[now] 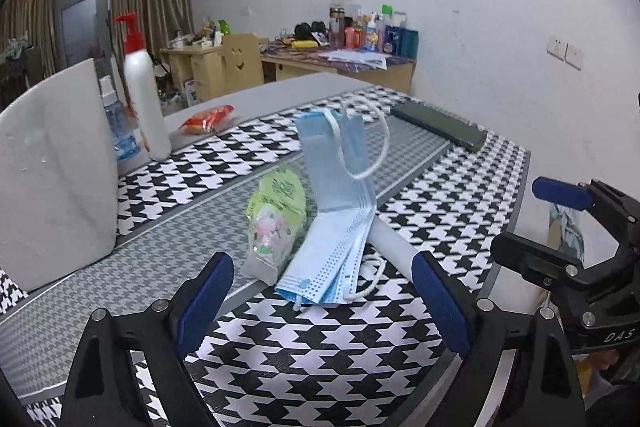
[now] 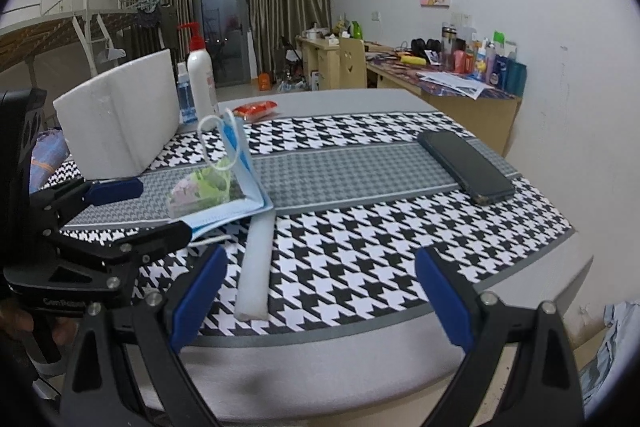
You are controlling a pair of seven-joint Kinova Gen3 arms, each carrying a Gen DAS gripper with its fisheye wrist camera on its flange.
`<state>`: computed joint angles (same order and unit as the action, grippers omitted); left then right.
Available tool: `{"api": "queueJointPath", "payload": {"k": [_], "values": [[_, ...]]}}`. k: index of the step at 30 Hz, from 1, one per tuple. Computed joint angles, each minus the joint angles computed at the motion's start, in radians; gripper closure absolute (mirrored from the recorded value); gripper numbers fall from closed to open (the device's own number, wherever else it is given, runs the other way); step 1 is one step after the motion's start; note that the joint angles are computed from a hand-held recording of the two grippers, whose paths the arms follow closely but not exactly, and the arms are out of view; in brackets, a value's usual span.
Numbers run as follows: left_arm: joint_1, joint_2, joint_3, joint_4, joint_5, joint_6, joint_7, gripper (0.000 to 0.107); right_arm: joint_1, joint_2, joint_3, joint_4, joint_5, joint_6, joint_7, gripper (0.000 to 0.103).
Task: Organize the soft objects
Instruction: 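Grasp the blue face mask with the left tool, then grasp the white foam stick with the right tool while the left tool holds the mask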
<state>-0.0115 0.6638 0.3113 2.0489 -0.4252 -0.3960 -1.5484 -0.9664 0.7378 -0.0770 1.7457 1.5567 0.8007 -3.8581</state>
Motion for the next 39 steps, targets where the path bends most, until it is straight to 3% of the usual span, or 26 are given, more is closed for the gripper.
{"api": "queueJointPath", "payload": {"k": [2,9,15,20,24,27,33,39], "values": [[-0.013,0.009,0.025,-0.026,-0.023,0.050,0.010,0.026,0.003,0.002,-0.002,-0.001,-0.007,-0.004,0.005,0.006],[0.029,0.030,0.029,-0.112,0.037,0.213,-0.031,0.037,0.003,-0.001,0.007,0.004,-0.022,-0.021,0.009,0.006],[-0.003,0.065,0.091,-0.180,0.088,0.337,-0.100,0.058,0.014,-0.003,-0.002,0.012,0.007,-0.031,-0.017,0.006],[0.006,0.067,0.081,-0.184,0.153,0.330,-0.157,0.071,0.029,-0.001,-0.009,0.012,0.019,-0.047,-0.024,0.006],[0.038,0.057,0.047,-0.176,0.204,0.311,-0.194,0.071,0.035,-0.003,-0.013,0.018,0.027,-0.054,-0.034,0.006],[0.017,0.054,0.070,-0.159,0.211,0.290,-0.217,0.072,0.039,-0.005,-0.018,0.022,0.038,-0.055,-0.044,0.006],[-0.047,0.057,0.134,-0.133,0.192,0.256,-0.221,0.096,0.049,0.000,-0.023,0.013,0.033,-0.067,-0.029,0.006],[-0.099,0.054,0.182,-0.094,0.147,0.195,-0.214,0.103,0.049,0.003,-0.021,0.009,0.033,-0.076,-0.028,0.006]]}}
